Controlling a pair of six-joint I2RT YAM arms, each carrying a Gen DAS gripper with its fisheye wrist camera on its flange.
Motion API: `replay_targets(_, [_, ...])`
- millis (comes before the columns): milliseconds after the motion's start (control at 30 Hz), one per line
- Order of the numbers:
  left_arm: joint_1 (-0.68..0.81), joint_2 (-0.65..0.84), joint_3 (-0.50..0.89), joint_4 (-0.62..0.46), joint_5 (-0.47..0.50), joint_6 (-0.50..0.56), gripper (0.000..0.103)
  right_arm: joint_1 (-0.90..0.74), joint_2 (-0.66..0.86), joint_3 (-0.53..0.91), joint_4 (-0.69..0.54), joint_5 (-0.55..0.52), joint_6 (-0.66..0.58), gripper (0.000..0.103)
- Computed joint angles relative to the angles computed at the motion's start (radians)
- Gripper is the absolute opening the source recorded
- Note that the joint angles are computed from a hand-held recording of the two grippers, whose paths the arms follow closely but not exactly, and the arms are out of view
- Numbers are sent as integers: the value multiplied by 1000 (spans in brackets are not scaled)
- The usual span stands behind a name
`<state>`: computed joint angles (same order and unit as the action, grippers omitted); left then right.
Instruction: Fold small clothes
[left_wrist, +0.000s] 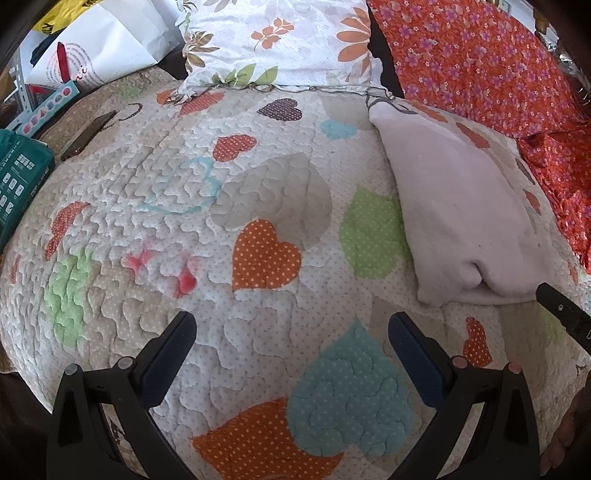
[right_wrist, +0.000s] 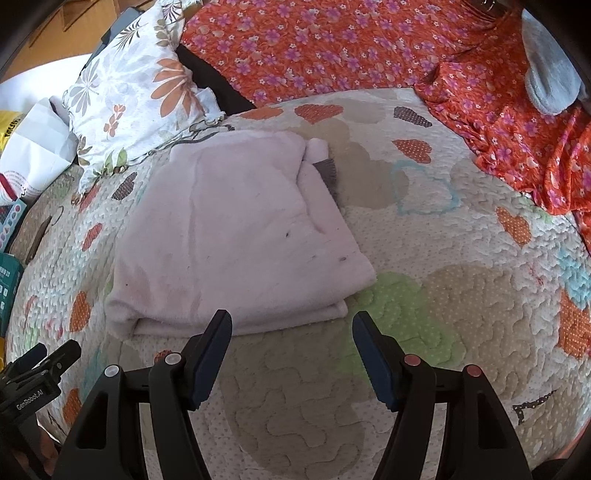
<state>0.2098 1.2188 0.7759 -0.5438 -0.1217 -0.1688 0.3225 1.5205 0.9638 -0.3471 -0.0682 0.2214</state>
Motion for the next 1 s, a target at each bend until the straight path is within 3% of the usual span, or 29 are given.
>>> replay_targets(1000, [-30,27,-11,-1,19,-19,103,18,28,-1,12,19,0,75])
